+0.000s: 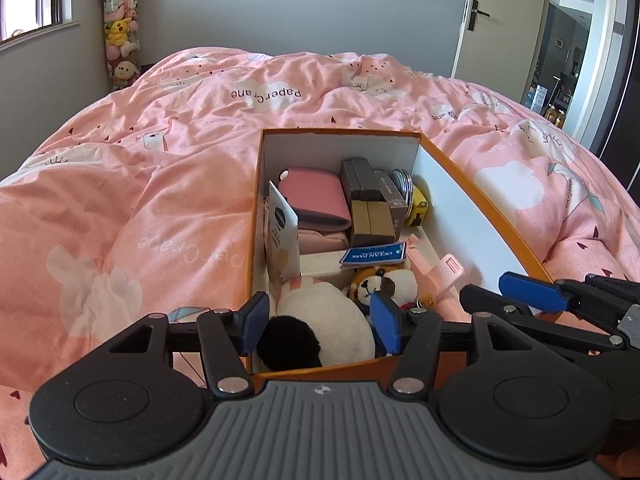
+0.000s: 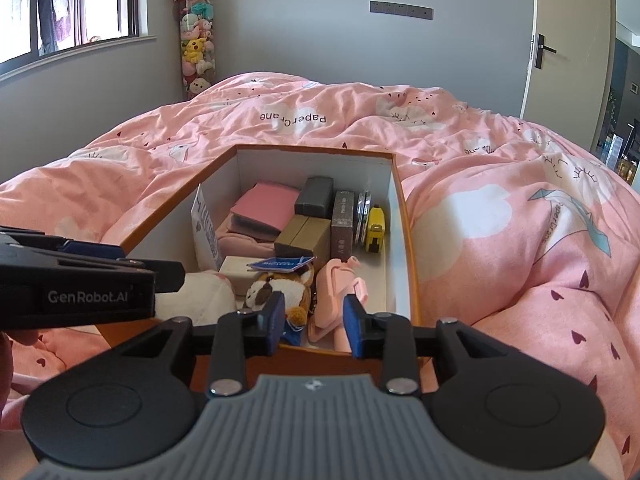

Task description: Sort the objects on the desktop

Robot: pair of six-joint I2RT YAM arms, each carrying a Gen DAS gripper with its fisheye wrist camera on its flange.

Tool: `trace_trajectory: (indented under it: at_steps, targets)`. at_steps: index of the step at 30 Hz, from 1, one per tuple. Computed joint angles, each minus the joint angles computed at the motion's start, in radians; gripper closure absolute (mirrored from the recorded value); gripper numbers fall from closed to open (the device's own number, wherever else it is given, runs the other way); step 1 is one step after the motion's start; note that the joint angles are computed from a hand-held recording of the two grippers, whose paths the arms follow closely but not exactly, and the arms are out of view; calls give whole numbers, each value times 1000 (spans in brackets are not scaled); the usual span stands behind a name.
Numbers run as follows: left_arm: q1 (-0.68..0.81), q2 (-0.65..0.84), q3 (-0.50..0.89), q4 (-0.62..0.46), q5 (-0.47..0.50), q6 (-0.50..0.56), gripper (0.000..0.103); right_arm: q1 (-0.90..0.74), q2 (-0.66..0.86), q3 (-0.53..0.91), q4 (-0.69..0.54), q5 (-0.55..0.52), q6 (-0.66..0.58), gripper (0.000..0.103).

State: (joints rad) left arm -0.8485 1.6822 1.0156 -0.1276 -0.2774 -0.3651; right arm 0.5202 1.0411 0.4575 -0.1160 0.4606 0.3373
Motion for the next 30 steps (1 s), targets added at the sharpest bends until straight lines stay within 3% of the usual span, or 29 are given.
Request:
trace_trajectory:
  at_steps: [9, 30]
  targets:
    - [-16, 9, -13, 13, -18, 4, 31, -28, 1, -23, 38, -31, 3, 61]
    - [-28, 15, -16, 12, -44, -2, 31, -33, 19, -20, 37, -29, -1, 61]
